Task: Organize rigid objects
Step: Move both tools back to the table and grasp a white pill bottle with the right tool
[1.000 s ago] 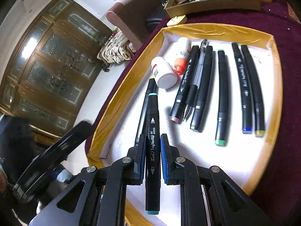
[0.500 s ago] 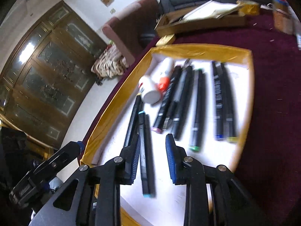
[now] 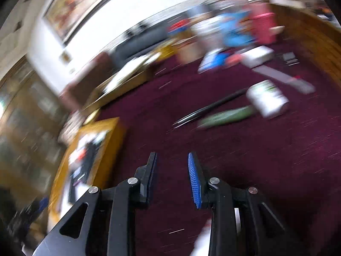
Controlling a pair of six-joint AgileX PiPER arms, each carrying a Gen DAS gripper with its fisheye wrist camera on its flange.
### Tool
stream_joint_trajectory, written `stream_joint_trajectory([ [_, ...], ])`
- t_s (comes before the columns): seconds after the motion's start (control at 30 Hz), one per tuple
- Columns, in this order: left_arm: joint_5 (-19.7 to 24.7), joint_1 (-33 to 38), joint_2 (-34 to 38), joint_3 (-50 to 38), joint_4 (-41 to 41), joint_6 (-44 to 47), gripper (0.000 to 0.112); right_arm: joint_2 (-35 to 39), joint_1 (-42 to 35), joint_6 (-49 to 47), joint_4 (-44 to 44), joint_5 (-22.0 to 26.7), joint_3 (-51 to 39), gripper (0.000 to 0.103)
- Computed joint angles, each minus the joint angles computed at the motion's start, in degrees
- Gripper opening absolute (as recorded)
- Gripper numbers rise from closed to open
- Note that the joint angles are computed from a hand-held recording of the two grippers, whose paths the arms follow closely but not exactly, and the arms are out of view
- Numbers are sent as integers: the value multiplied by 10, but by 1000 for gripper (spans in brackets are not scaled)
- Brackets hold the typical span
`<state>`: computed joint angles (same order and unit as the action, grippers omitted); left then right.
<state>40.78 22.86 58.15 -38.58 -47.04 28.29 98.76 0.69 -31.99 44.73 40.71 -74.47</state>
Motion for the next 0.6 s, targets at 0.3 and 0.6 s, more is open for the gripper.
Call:
stream_joint_trajectory([
  [0.3,-72,-221,24,-31,189,-228,66,139,-57,150,-174,40,-227,46],
  [0.6,-90,-379,79,-76,364,-428,66,251,-17,200,-285,69,-356,47],
])
